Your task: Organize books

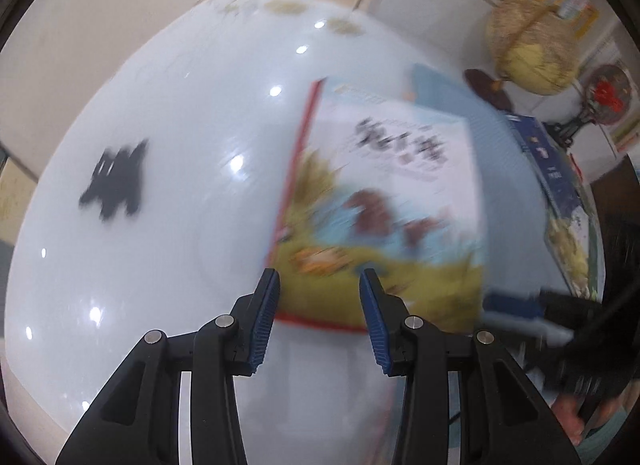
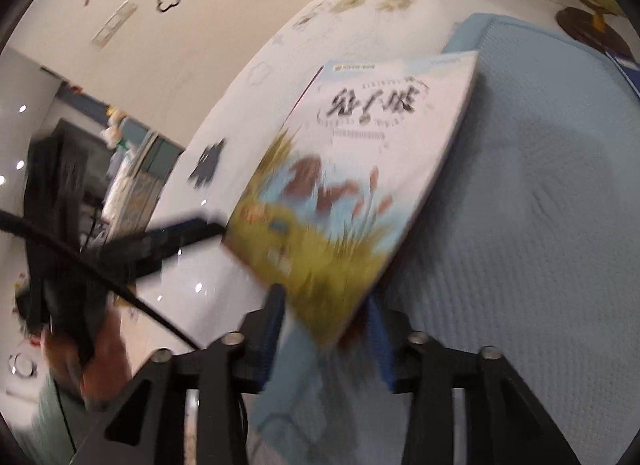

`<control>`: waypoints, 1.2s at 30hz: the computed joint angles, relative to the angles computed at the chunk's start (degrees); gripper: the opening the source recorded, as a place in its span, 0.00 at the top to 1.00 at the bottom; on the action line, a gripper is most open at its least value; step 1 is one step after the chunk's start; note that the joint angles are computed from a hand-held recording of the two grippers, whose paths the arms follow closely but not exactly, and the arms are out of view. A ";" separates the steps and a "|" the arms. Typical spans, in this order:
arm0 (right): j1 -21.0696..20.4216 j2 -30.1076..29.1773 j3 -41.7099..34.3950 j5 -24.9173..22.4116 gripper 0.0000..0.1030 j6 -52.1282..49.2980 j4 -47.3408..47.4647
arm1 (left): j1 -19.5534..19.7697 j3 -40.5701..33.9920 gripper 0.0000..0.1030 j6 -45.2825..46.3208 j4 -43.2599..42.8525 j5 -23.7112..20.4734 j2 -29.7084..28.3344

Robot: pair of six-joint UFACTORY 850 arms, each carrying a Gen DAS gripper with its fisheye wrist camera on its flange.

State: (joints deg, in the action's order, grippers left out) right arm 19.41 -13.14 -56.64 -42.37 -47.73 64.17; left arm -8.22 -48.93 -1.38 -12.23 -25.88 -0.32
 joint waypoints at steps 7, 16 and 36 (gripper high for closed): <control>-12.23 11.52 13.61 -1.42 0.48 1.50 -2.71 | -9.33 -7.29 0.62 2.02 -2.30 -0.02 -3.99; -37.56 18.64 18.56 -2.03 0.48 4.16 -8.52 | -23.63 -23.40 0.55 3.08 -7.23 -2.72 -16.81; -58.61 -3.01 -4.81 7.89 0.48 2.43 -29.45 | -37.59 -87.63 0.53 -15.06 6.45 -24.99 -61.75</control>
State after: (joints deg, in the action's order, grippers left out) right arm -39.21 -16.15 -61.45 -34.49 -45.30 34.72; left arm -45.81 -136.56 -16.44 -5.78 -50.87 -62.08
